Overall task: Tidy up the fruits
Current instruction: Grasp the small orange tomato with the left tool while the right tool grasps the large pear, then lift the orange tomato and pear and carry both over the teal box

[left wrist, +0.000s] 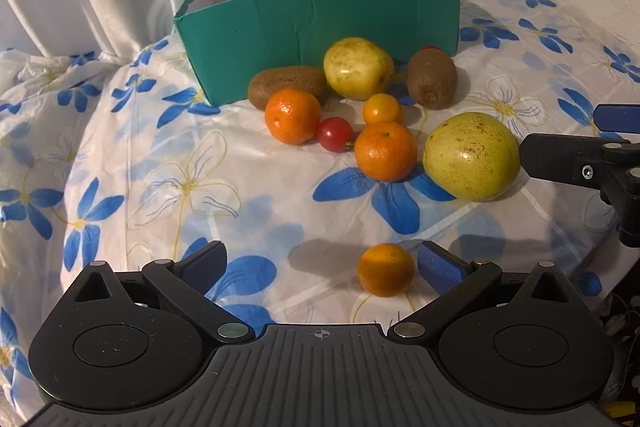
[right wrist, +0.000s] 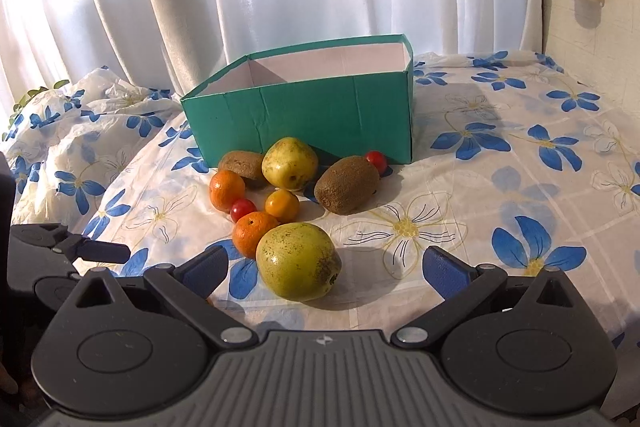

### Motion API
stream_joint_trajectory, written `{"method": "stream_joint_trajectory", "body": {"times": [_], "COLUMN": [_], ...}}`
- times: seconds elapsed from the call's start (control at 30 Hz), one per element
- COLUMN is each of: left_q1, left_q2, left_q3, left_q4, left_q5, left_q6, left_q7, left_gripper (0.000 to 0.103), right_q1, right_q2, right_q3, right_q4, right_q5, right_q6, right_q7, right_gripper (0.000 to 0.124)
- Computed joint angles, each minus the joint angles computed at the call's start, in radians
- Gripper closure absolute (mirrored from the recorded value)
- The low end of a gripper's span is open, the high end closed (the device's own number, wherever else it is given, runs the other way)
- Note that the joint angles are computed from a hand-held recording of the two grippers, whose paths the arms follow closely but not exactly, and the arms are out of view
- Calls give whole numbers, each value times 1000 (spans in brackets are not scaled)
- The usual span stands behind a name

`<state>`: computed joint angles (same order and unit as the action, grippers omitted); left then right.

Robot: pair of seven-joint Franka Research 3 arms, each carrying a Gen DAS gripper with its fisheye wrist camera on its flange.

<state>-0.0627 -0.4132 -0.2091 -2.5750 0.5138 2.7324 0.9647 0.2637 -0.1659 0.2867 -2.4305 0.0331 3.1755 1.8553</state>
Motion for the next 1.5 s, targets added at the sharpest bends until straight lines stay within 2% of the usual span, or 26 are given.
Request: {"method": "stream_joint_trajectory", "body": {"times": [0.07,0.17,0.23,0.3,0.4,0.5,0.57,0.77,0.83,0.87,1.03,1.1,1.23,1.33,1.43,1.5], "left_q1": [16,5,1,1,14,3,-6,-11,-19,-26,-49,-58,-58,-82,-99,-102], "left_q2": [-2,-14,-10,-6,3,14,17,17,19,22,25,20,9,13,13,11], "left_q3": [-14,6,9,9,-6,3,13,23,30,37,60,65,57,78,94,96], "left_q4": [-7,-32,-37,-43,-46,-46,-50,-57,-56,-53,-51,-51,-53,-50,-47,-46], "left_q5": [27,15,7,6,23,12,-4,-30,-49,-62,-123,-141,-149,-193,-241,-261], "left_q6": [14,56,67,85,106,114,124,142,140,134,129,124,121,108,89,81], "left_q7": [-26,-21,-10,0,0,20,38,64,81,94,150,176,204,236,267,282], "left_gripper": [0,0,0,0,0,0,0,1,12,25,30,40,47,55,68,68], "right_q1": [-6,88,79,39,67,120,129,158,162,164,168,171,173,175,176,177], "right_q2": [16,42,54,70,97,121,133,151,154,157,160,161,164,168,174,179], "right_q3": [4,-76,-69,-39,-64,-102,-109,-126,-128,-129,-134,-134,-134,-134,-138,-139], "right_q4": [23,38,44,57,76,96,107,126,129,132,140,140,144,149,152,157], "right_q5": [-10,68,38,-58,-68,16,11,62,64,63,68,85,69,93,61,54], "right_q6": [-48,-69,-68,-74,-72,-77,-87,-108,-106,-109,-120,-120,-123,-128,-127,-132], "right_q7": [11,-72,-59,8,0,-93,-100,-162,-168,-170,-173,-189,-185,-206,-184,-182], "right_gripper": [21,21,21,21,23,31,38,48,48,48,56,59,62,62,62,62]}}
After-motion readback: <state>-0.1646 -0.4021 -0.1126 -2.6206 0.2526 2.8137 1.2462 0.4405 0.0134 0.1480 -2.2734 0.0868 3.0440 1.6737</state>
